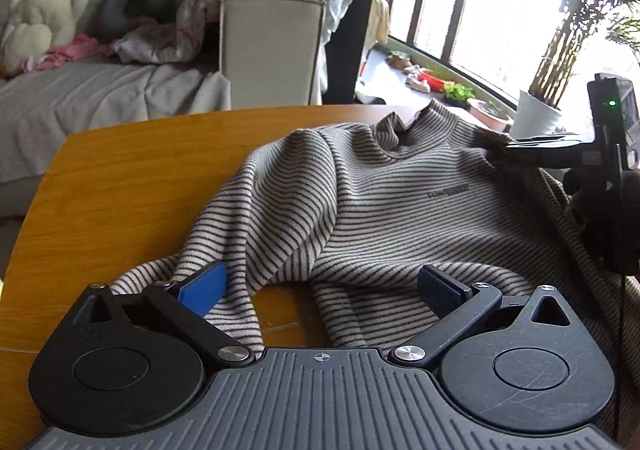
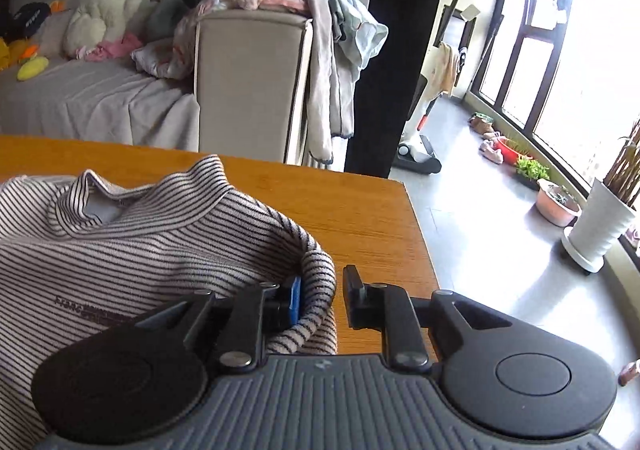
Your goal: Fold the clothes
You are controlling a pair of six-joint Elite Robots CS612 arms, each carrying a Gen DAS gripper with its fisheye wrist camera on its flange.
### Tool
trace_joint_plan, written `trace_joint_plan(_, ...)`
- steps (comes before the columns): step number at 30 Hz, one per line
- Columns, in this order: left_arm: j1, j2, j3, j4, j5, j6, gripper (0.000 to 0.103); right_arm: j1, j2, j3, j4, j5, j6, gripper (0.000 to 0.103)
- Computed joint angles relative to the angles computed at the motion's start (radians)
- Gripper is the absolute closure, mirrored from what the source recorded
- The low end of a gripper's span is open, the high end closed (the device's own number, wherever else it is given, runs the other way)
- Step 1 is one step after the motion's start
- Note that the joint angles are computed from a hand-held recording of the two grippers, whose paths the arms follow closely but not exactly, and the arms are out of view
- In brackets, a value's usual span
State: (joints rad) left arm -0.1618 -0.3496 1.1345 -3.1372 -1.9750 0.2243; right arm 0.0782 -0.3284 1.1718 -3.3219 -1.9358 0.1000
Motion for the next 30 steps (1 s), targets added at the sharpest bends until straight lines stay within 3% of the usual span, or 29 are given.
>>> trace_joint_plan(3, -0.004, 0.008, -0.022, -0.021, 0.078, -0.018, 0.000, 0.005, -0.036, 0.078, -0.115, -0.023, -0.089, 0.059)
trace_joint_plan(7, -0.007, 0.035, -0.084, -0.007, 0.182, -0.086, 0.000, 0.005, -0.130, 0.262, -0.243, 0.066, -0.148, 0.056)
trace_joint_plan(10, 0.006, 0.041, -0.109, 0.033, 0.132, -0.152, 0.000, 0.013, -0.202, 0.413, -0.306, 0.165, -0.219, 0.056)
trace_joint_plan(15, 0.002, 0.002, -0.003, -0.168, 0.029, -0.166, 0.000, 0.026, -0.294, 0.603, -0.306, 0.358, -0.220, 0.050)
trace_joint_plan(17, -0.001, -0.016, 0.042, -0.249, -0.031, -0.163, 0.000, 0.038, -0.311, 0.646, -0.276, 0.402, -0.235, 0.050)
trace_joint_plan(19, -0.006, -0.031, 0.086, -0.313, -0.093, -0.161, 0.000, 0.055, -0.315, 0.666, -0.238, 0.411, -0.273, 0.050)
trace_joint_plan(22, -0.011, -0.039, 0.134, -0.370, -0.194, -0.160, 0.000, 0.083, -0.293, 0.657, -0.236, 0.328, -0.310, 0.051)
trace_joint_plan(23, -0.013, -0.040, 0.147, -0.384, -0.224, -0.155, 0.000, 0.090, -0.284, 0.653, -0.245, 0.300, -0.315, 0.059)
trace_joint_plan(24, -0.016, -0.039, 0.158, -0.387, -0.241, -0.139, 0.000, 0.091, -0.283, 0.649, -0.256, 0.293, -0.296, 0.078)
trace_joint_plan(26, -0.022, -0.036, 0.174, -0.364, -0.263, -0.094, 0.000, 0.085, -0.286, 0.640, -0.287, 0.280, -0.244, 0.093)
trace_joint_plan(30, -0.033, -0.035, 0.193, -0.305, -0.259, -0.009, 0.000, 0.031, -0.310, 0.617, -0.433, 0.178, -0.145, 0.094)
